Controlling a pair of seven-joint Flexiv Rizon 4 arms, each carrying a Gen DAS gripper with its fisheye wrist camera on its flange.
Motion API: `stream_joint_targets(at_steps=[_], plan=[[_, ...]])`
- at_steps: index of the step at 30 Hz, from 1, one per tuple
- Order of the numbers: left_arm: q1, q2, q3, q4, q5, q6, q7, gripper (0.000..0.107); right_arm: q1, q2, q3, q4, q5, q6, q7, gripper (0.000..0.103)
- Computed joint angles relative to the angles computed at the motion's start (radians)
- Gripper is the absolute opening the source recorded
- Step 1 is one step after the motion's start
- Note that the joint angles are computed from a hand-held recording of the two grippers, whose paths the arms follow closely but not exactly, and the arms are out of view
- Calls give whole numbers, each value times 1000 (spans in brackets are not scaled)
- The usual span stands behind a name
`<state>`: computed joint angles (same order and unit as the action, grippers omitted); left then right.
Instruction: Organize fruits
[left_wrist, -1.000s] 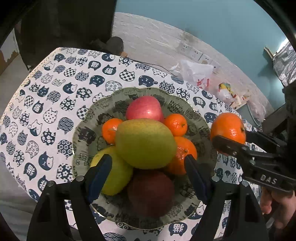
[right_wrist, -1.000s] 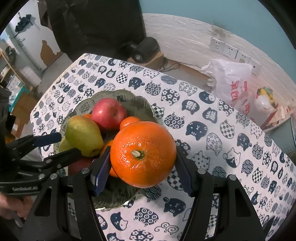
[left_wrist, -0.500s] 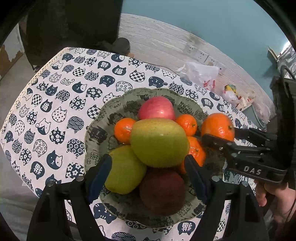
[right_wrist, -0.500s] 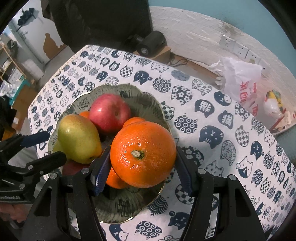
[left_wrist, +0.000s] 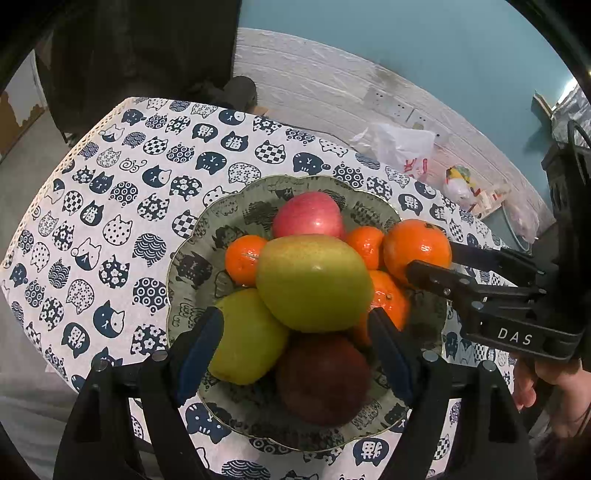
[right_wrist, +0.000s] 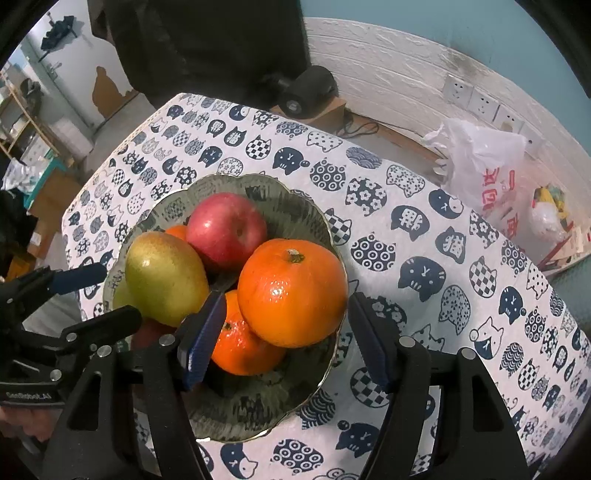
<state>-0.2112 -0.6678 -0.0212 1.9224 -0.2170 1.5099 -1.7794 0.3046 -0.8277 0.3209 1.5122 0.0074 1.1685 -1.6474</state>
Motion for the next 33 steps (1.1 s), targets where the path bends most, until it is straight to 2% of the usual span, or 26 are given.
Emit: stream_joint_targets(at_steps=[5, 9, 13, 17, 20, 26, 31, 33], plan=[[-14, 20, 13, 12, 8, 4, -9, 82, -9, 36, 4, 37, 11, 21, 6, 69], [-89, 41, 97, 11, 47, 4, -42, 84, 0, 89, -21, 89, 3, 54, 32, 70], [-138, 70, 149, 13, 94, 6, -61, 85, -1, 140, -32, 140, -9, 91, 60, 74], [-151, 101, 152, 24, 127, 24, -63, 87, -7, 186, -35, 184, -15, 127, 88, 80], [-184, 123, 183, 26, 153, 24, -74, 88, -8, 222, -39, 220, -27, 162, 108, 80], [-180, 174, 169, 59, 172, 41, -82, 91, -13, 287, -41, 281, -46, 214, 139, 81], [-248, 198, 247, 55, 218, 32, -127, 95, -22, 333, -34, 328, -57, 251, 160, 81], [-314, 194, 325, 35, 260, 22, -183, 98, -26, 347, -32, 339, -60, 254, 167, 82]])
